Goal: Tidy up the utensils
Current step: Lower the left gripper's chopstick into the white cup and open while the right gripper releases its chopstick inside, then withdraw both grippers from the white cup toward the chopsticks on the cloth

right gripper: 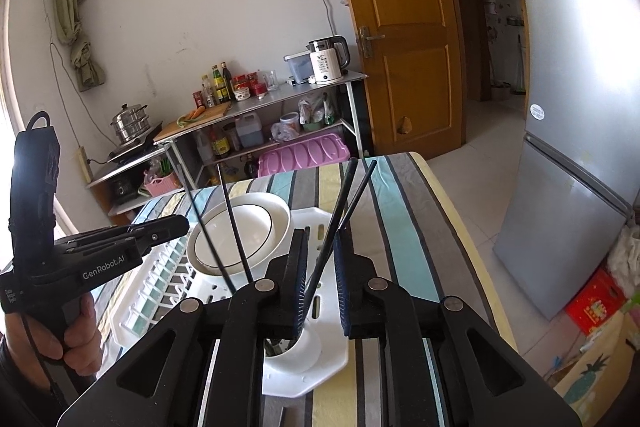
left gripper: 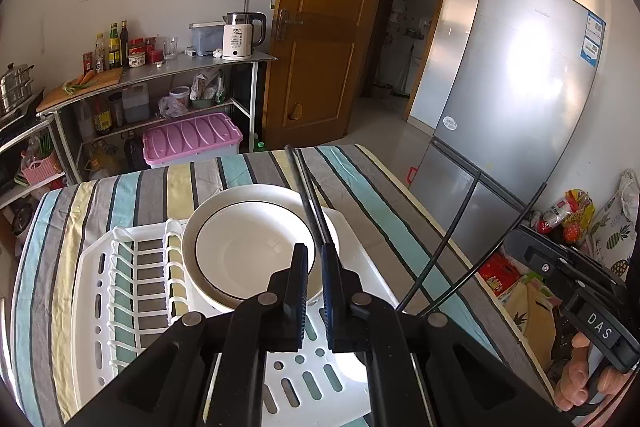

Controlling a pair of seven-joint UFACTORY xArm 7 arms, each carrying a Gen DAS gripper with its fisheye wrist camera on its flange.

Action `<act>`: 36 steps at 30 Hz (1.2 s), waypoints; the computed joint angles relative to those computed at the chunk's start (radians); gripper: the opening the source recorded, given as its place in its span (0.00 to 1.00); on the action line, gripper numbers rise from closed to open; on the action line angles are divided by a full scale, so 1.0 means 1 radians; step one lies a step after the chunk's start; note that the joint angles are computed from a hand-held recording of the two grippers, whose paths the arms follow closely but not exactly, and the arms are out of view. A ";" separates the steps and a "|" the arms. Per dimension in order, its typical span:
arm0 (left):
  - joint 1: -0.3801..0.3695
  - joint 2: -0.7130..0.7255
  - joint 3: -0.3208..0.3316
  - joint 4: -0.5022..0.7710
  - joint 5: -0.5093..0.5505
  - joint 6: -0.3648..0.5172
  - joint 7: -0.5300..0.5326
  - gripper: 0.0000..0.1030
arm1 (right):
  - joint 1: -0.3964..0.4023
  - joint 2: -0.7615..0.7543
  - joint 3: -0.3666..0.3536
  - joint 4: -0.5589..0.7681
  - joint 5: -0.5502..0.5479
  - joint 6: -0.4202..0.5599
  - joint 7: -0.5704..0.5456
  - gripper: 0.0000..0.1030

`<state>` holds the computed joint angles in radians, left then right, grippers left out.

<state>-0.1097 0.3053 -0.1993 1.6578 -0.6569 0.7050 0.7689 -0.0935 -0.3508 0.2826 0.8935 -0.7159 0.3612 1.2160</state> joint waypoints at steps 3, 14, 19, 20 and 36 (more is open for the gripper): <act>0.008 -0.021 0.002 -0.025 -0.009 -0.001 0.013 0.11 | 0.005 -0.015 0.003 -0.012 0.003 0.000 -0.002 0.15; 0.040 -0.202 0.050 -0.256 -0.172 -0.017 0.182 0.12 | 0.008 -0.103 0.061 -0.075 0.018 0.014 0.029 0.17; 0.033 -0.319 0.114 -0.407 -0.262 0.010 0.284 0.12 | 0.018 -0.170 0.112 -0.129 0.040 0.014 0.044 0.17; 0.030 -0.344 0.128 -0.438 -0.277 0.009 0.303 0.12 | 0.021 -0.182 0.122 -0.140 0.047 0.014 0.046 0.17; -0.014 -0.683 0.327 -0.831 -0.333 0.032 0.442 0.12 | 0.080 -0.340 0.291 -0.248 0.135 0.088 0.111 0.30</act>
